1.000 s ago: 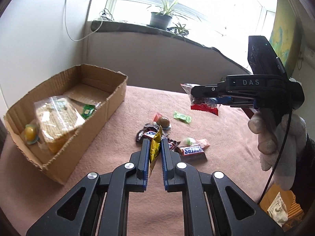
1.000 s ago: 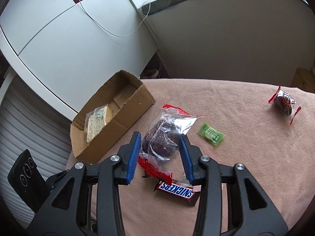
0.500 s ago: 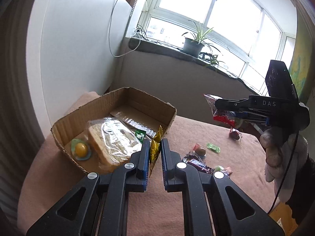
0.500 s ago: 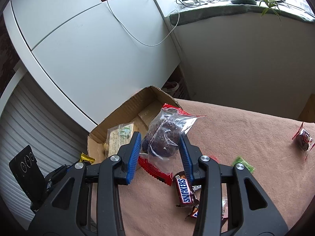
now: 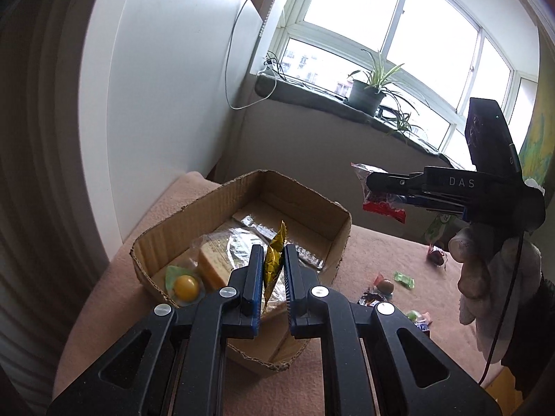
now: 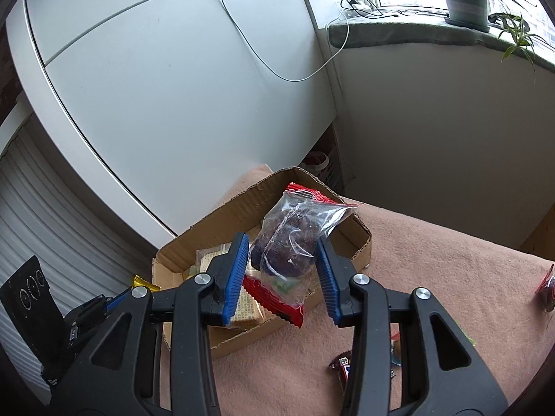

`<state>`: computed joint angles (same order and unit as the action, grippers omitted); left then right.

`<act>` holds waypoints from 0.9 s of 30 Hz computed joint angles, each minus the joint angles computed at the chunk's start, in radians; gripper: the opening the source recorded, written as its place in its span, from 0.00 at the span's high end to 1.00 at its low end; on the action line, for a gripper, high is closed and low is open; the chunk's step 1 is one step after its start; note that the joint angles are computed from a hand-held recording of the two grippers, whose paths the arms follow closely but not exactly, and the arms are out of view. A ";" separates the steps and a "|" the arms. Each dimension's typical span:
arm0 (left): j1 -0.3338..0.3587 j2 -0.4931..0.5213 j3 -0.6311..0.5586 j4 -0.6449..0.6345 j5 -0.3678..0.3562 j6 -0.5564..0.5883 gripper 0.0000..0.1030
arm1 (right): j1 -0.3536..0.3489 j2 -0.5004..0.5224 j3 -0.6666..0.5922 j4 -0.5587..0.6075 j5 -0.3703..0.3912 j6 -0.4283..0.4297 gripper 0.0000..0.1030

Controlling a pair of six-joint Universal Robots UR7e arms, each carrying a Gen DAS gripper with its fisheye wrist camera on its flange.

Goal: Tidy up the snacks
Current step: 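Carry the yellow candy and clear snack bag into the box with both tools and release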

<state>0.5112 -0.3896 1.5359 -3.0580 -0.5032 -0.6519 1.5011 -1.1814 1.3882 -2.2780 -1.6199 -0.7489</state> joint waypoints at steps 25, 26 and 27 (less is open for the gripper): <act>0.050 -0.019 -0.007 0.117 0.001 -0.094 0.87 | 0.020 0.119 -0.053 -0.015 -0.098 0.021 0.55; 0.050 -0.019 -0.008 0.118 0.001 -0.093 0.82 | 0.021 0.118 -0.050 -0.025 -0.100 0.022 0.44; 0.049 -0.019 -0.008 0.118 0.000 -0.092 0.77 | 0.021 0.114 -0.043 -0.038 -0.096 0.021 0.32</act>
<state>0.5605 -0.4086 1.5280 -2.9397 -0.5027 -0.7436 1.5217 -1.0677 1.3450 -2.3163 -1.7163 -0.7282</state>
